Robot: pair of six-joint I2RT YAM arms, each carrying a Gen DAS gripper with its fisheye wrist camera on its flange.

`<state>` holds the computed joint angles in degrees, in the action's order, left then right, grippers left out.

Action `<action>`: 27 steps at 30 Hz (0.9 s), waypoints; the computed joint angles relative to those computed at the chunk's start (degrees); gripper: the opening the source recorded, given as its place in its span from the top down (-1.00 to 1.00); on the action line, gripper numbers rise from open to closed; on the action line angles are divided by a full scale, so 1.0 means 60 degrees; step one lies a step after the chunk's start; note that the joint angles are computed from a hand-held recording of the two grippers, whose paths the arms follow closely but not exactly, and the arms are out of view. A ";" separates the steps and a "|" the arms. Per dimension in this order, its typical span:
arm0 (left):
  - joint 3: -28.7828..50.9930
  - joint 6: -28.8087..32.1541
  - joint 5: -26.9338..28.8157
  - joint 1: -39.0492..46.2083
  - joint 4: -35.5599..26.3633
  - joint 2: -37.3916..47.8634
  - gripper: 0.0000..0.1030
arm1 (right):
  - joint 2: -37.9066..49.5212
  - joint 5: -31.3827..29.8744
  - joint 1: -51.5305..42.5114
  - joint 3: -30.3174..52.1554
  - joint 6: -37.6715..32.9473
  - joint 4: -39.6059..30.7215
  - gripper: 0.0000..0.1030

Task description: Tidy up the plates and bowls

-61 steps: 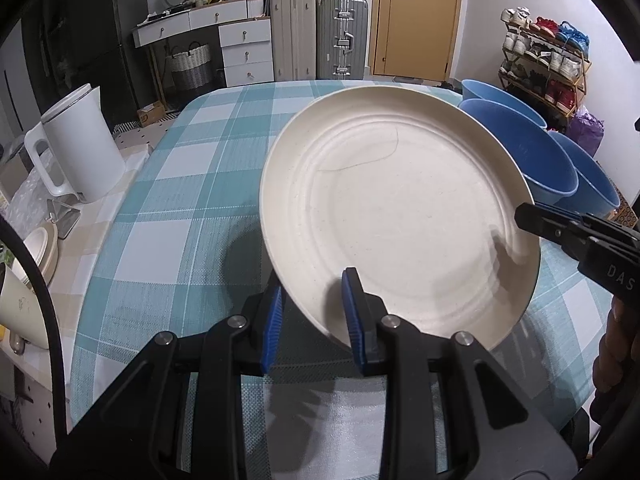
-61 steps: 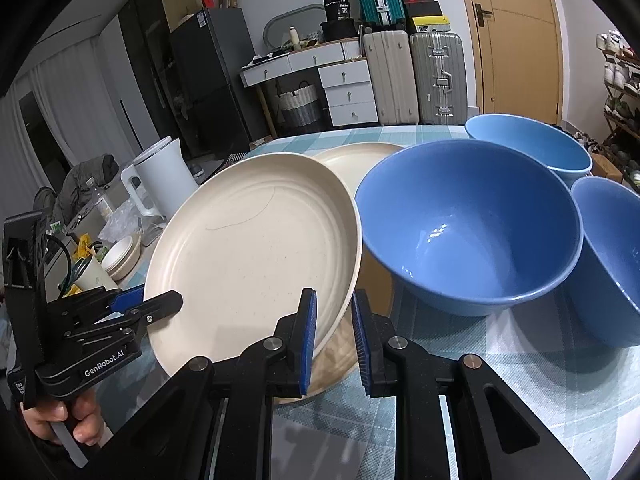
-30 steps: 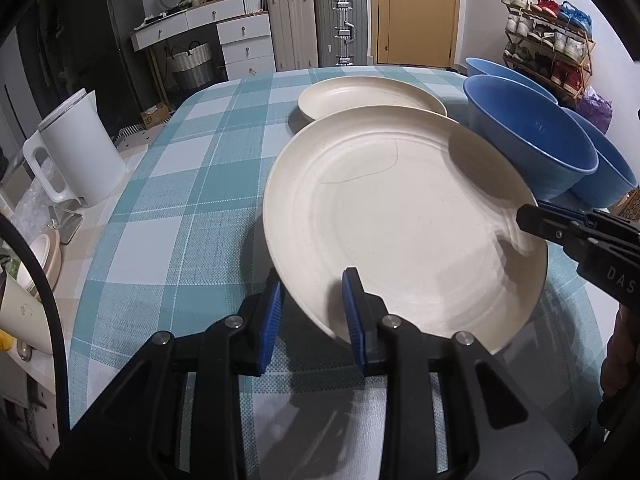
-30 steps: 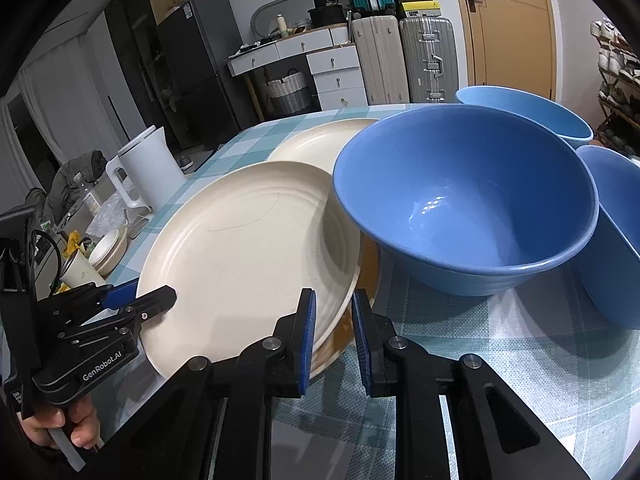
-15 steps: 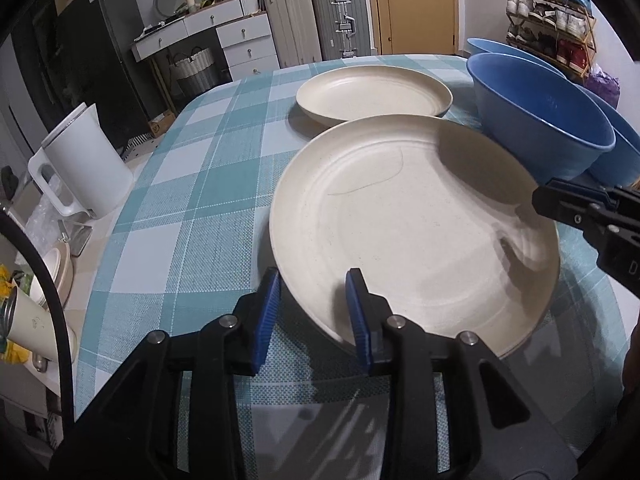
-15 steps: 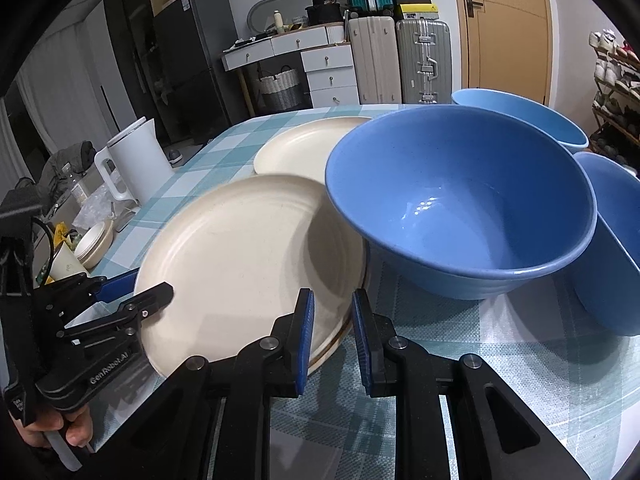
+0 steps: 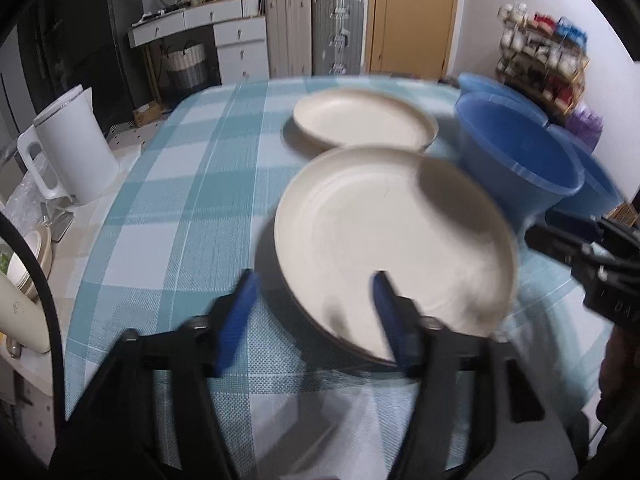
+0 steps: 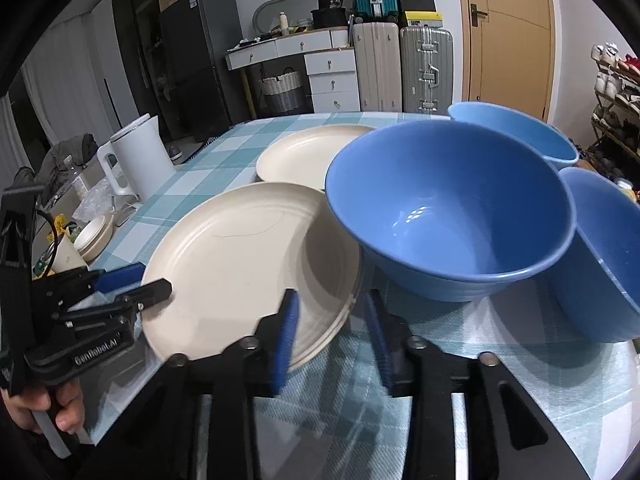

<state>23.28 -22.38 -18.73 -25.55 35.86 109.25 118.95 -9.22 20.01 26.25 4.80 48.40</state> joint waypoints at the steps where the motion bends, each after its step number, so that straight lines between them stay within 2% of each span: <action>1: -0.0176 -0.0006 -0.0005 -0.0030 0.0046 -0.0289 -0.52 | -0.0267 -0.0076 -0.0115 -0.0268 -0.0113 0.0093 -0.17; 5: -0.0799 0.0092 0.0110 -0.0143 -0.0199 -0.1855 -0.72 | -0.1793 -0.0386 -0.0785 -0.1402 -0.0815 -0.0044 -0.73; 6: -0.0862 0.0093 0.0145 -0.0168 -0.0330 -0.2129 -0.86 | -0.2306 -0.0368 -0.0956 -0.1661 -0.1056 -0.0265 -0.78; 7: -0.0981 0.0073 0.0194 -0.0195 -0.0419 -0.2498 -0.99 | -0.2931 -0.0295 -0.1140 -0.1937 -0.1332 -0.0555 -0.92; 8: -0.1113 0.0064 0.0205 -0.0247 -0.0442 -0.2830 -0.99 | -0.3570 -0.0248 -0.1347 -0.2189 -0.1573 -0.0859 -0.99; 10: -0.1151 0.0045 0.0159 -0.0386 -0.0870 -0.3415 -0.99 | -0.5093 -0.0300 -0.1880 -0.2512 -0.2051 -0.1985 -0.99; 14: -0.1047 -0.0026 0.0074 -0.0615 -0.1858 -0.4430 -0.99 | -0.8198 -0.0615 -0.2984 -0.2528 -0.2815 -0.5005 -0.99; 17: -0.0892 -0.0085 -0.0107 -0.0749 -0.2529 -0.5091 -0.99 | -1.0044 -0.0638 -0.3419 -0.2191 -0.3362 -0.7009 -0.99; 19: -0.0758 -0.0096 -0.0193 -0.0810 -0.2957 -0.5423 -0.99 | -1.0894 -0.0593 -0.3428 -0.1930 -0.3520 -0.7941 -0.99; 21: -0.0585 -0.0085 -0.0138 -0.0733 -0.3473 -0.5829 -0.99 | -1.1430 -0.0771 -0.3477 -0.1513 -0.3622 -0.8838 -0.99; 27: -0.0059 0.0188 0.0176 -0.0274 -0.4479 -0.6623 -0.99 | -1.1590 -0.1439 -0.3465 -0.0124 -0.3387 -1.0398 -0.99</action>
<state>22.93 -21.25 -17.67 -27.19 8.99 69.51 49.42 -17.85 -0.78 25.50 -15.53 -13.98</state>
